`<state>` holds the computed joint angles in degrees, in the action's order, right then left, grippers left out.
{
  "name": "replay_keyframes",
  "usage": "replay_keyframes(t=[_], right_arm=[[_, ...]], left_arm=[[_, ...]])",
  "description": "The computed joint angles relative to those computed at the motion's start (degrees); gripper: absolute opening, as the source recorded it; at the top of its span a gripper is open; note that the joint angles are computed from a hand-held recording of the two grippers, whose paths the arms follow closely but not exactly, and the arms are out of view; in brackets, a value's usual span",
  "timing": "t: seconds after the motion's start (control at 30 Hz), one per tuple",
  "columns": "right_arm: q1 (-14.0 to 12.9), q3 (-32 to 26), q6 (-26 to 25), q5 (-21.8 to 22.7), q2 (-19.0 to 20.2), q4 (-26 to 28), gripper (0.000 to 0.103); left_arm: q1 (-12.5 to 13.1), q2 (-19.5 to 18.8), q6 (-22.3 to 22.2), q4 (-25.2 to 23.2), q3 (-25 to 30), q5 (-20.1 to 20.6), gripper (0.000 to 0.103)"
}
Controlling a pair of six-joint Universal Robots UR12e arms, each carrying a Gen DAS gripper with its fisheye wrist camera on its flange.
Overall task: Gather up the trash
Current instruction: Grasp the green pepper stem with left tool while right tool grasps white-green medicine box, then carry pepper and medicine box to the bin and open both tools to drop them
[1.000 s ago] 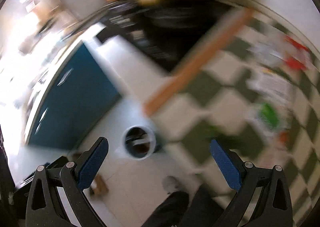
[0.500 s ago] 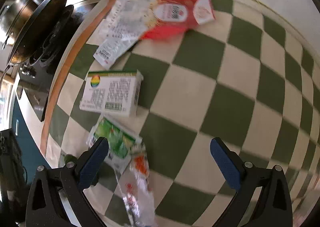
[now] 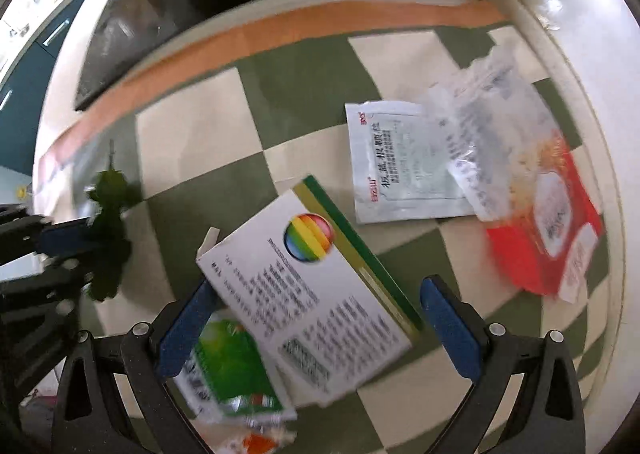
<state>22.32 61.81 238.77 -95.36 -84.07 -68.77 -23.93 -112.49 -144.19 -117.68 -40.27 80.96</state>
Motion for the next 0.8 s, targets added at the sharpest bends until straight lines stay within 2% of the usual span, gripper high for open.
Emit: replay_keyframes(t=[0.03, 0.07, 0.17, 0.37, 0.47, 0.6, 0.67, 0.73, 0.8], right_arm=[[-0.4, 1.3, 2.2, 0.0, -1.0, -2.0, 0.091], [-0.3, 1.2, 3.1, -0.7, -1.1, -1.9, 0.085], [0.0, 1.9, 8.2, -2.2, -2.5, -3.7, 0.078], [1.3, -0.6, 16.5, -5.6, -2.9, -2.7, 0.075], [2.1, -3.3, 20.4, -7.9, -2.3, -2.5, 0.074], [3.8, -9.0, 22.1, -10.8, 0.9, -2.8, 0.073], [4.9, -13.0, 20.8, -12.0, 3.5, -2.5, 0.073], [6.1, -17.8, 20.0, -12.5, 8.3, -3.9, 0.073], [6.6, -21.2, 18.4, -11.8, 11.4, -5.4, 0.073]], left_arm=[[0.0, 0.0, -0.2, 0.3, -0.1, 0.0, 0.016], [0.0, 0.3, -0.4, 1.0, -0.6, -0.1, 0.014], [0.8, 2.4, 0.0, 5.3, -3.2, -0.7, 0.012], [2.7, 3.6, 2.7, 9.6, -2.2, -4.0, 0.011], [4.5, 2.7, 3.5, 8.7, 1.0, -6.7, 0.011], [7.4, 1.4, 3.9, 6.9, 5.0, -9.5, 0.011], [9.2, 0.5, 4.1, 6.6, 6.7, -10.4, 0.011], [11.3, -0.5, 4.0, 5.7, 8.6, -11.0, 0.011], [13.2, -1.5, 3.5, 4.8, 10.4, -10.9, 0.010]])
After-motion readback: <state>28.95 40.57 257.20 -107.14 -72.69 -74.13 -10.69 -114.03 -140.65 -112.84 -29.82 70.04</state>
